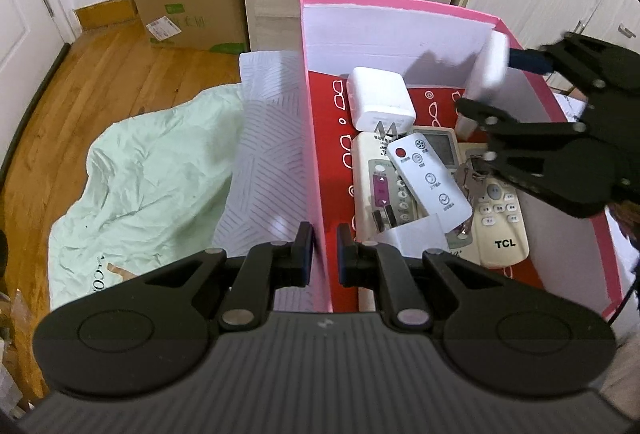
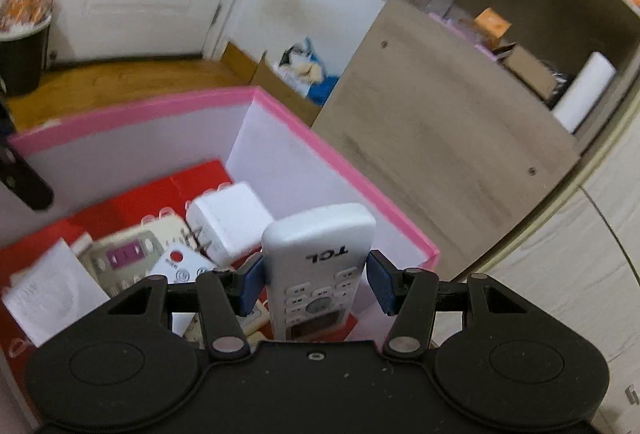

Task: Organize rigid objects
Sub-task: 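Lower the TCL remote into the box and open the right tool, then move the right tool to the table and grasp the white cube charger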

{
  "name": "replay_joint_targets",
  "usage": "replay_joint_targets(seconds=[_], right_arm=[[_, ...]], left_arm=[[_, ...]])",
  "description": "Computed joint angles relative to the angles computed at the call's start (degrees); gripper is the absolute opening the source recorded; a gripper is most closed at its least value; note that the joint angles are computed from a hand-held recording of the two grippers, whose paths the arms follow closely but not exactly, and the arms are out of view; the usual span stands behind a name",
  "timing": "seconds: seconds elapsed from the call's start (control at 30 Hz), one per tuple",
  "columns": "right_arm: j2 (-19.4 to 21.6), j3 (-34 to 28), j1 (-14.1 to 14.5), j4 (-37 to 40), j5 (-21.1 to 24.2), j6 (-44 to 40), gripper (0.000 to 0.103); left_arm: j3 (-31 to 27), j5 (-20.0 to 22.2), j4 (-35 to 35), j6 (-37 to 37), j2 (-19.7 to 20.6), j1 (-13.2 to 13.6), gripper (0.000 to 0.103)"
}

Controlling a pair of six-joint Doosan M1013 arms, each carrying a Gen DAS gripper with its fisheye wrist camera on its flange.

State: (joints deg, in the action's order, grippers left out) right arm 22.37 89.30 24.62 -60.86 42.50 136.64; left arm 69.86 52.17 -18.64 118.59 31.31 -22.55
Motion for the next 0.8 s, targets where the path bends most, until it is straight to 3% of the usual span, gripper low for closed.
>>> replay_joint_targets(seconds=[0.1, 0.2, 0.37, 0.57, 0.67, 0.73, 0.8], right_arm=[[1.27, -1.91, -0.02, 1.36, 2.12, -4.71, 0.060], [1.14, -2.69, -0.57, 5.25, 1.38, -6.40, 0.059], [-1.57, -0.52, -2.51, 11.60, -7.35, -3.55, 0.066], [-5.43, 3.44, -3.25, 2.66, -13.83, 12.74, 0.068], [-7.68, 6.40, -3.30, -6.73, -16.08, 24.88, 0.070], [-8.89, 8.58, -3.19, -15.08, -16.60, 33.66, 0.075], [-9.90, 9.53, -3.07, -15.14, -14.80, 34.31, 0.091]], left_arm=[[0.15, -0.33, 0.67, -0.41, -0.08, -0.15, 0.009], [-0.23, 0.16, 0.61, -1.04, 0.09, -0.11, 0.009], [-0.65, 0.74, 0.36, -1.48, 0.28, 0.01, 0.009], [-0.84, 0.87, 0.80, -2.14, 0.37, -0.10, 0.009], [-0.96, 0.98, 0.77, -2.46, 0.45, -0.06, 0.009], [-1.02, 0.99, 0.86, -2.70, 0.50, -0.06, 0.009], [-1.03, 0.98, 1.07, -3.08, 0.50, -0.13, 0.009]])
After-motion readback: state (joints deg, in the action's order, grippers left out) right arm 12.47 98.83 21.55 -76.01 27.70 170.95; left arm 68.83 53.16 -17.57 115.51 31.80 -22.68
